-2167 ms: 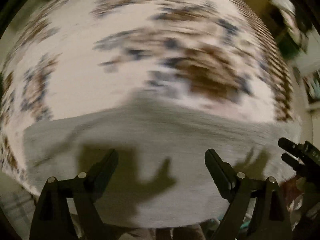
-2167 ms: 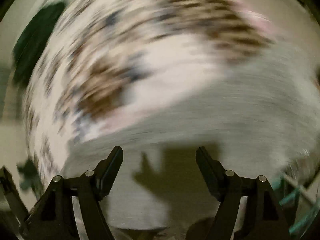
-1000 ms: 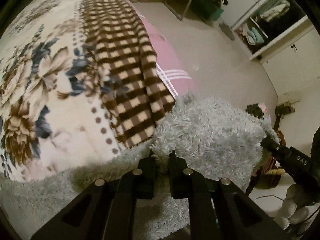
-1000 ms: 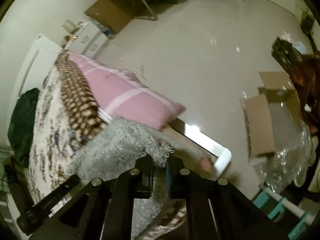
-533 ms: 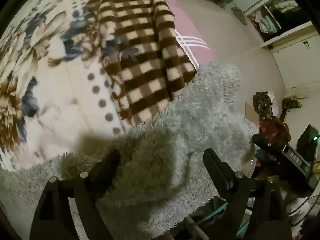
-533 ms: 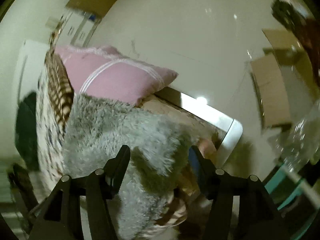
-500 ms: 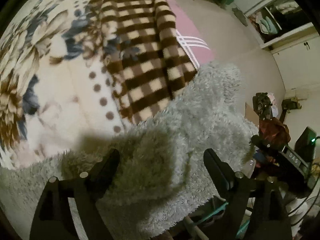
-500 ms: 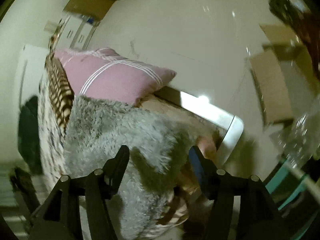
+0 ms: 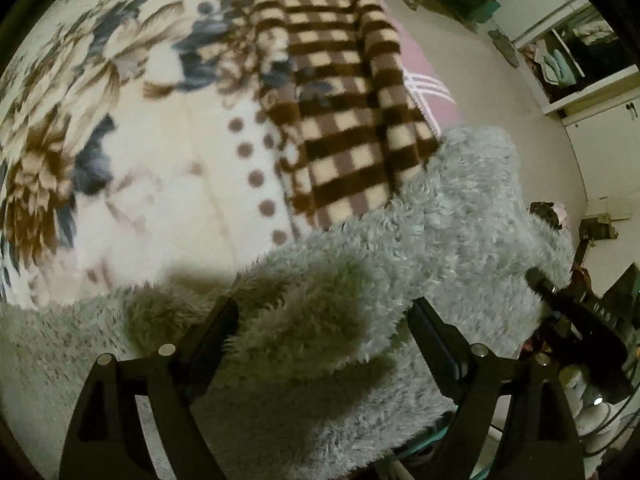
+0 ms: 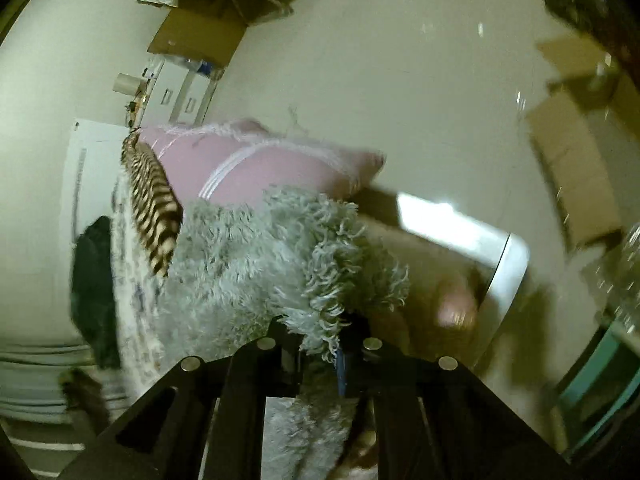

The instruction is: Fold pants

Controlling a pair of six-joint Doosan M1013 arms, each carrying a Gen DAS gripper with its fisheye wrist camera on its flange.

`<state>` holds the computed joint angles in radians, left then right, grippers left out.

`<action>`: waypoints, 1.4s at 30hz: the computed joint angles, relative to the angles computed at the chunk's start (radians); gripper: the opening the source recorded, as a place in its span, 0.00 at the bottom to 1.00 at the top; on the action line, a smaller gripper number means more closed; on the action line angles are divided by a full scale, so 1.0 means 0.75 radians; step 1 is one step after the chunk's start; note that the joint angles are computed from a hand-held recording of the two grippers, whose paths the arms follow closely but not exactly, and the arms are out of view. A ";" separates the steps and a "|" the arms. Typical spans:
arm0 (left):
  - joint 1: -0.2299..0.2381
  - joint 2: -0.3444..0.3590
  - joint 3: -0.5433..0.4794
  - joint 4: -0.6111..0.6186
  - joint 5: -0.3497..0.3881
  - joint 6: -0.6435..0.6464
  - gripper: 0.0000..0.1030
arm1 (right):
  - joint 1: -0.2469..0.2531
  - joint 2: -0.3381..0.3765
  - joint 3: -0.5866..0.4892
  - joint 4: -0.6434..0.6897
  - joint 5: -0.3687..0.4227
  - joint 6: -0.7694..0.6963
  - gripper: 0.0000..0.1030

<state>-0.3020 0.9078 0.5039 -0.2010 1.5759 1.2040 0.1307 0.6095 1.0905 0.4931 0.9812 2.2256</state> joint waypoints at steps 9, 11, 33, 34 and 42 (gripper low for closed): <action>0.015 -0.048 0.109 -0.077 -0.043 -0.066 0.84 | -0.040 0.027 0.156 0.438 -0.081 -0.231 0.62; 0.028 -0.059 0.122 -0.108 -0.041 -0.102 0.84 | -0.043 0.031 0.157 0.500 -0.119 -0.306 0.58; 0.065 -0.339 0.539 -0.047 -0.236 -0.383 0.84 | 0.002 0.049 -0.053 -0.045 0.148 -0.023 0.70; 0.066 -0.341 0.539 -0.043 -0.234 -0.393 0.84 | 0.011 0.045 -0.076 -0.124 0.175 -0.012 0.70; 0.084 -0.391 0.567 0.053 -0.263 -0.474 0.84 | 0.059 0.189 -0.499 -0.233 0.451 -0.032 0.70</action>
